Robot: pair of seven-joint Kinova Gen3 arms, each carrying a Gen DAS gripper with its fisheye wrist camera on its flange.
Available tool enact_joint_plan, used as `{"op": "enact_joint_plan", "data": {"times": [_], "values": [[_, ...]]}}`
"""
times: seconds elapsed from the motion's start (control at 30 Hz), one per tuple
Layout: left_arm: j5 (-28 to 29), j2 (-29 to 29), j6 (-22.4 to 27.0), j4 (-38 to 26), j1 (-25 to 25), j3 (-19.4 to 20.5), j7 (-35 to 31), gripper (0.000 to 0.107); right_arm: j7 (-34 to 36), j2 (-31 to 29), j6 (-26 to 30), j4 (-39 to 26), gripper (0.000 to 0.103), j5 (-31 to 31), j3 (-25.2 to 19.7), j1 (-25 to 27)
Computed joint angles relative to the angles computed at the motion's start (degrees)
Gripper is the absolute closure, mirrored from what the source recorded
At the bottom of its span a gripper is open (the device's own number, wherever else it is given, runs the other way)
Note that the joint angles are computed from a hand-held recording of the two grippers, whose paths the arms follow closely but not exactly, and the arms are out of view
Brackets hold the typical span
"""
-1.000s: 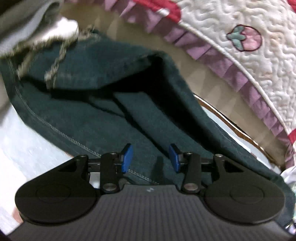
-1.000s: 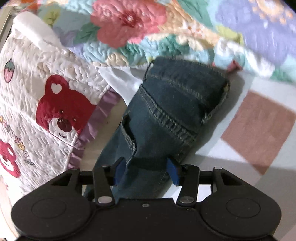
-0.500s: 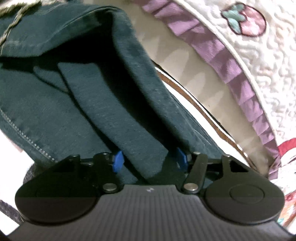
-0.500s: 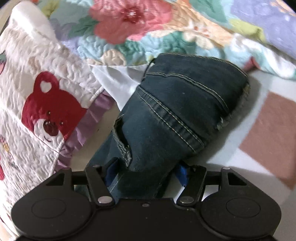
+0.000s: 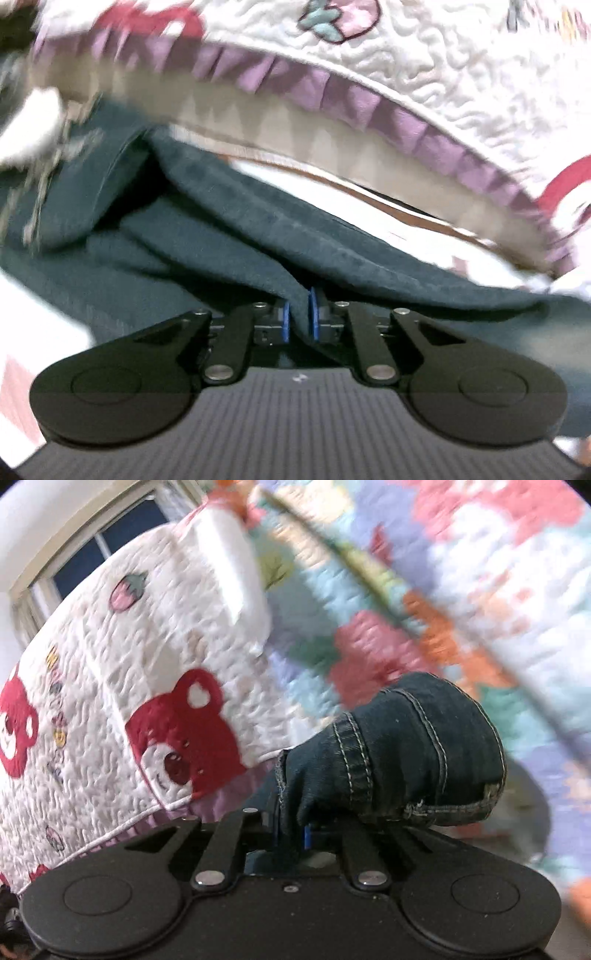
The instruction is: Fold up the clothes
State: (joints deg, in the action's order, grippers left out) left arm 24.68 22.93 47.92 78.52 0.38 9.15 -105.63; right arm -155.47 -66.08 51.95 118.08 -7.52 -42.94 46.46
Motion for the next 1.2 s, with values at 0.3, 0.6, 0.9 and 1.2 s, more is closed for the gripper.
{"op": "enact_joint_plan", "data": {"times": [0.3, 0.6, 0.9, 1.2], "values": [[-3.4, -1.4, -5.5, 8.7, 2.7, 0.3, -2.0, 0.083, -2.6, 6.2, 6.6, 6.0, 0.090, -1.8, -0.3, -4.7], [2.1, -0.1, -8.4, 10.5, -2.1, 1.1, -6.7, 0.071, -8.4, 3.8, 3.4, 9.4, 0.079, -6.2, 0.7, -4.1], [-2.5, -0.7, 1.6, 4.9, -3.6, 4.1, -4.6, 0.075, 10.4, 1.9, 13.8, -7.8, 0.091, 8.0, -1.1, -0.6], [4.1, -6.3, -9.0, 10.7, -4.3, -1.5, -16.7, 0.072, 0.4, 6.8, 18.6, 3.5, 0.067, -3.5, 11.4, -7.5]]}}
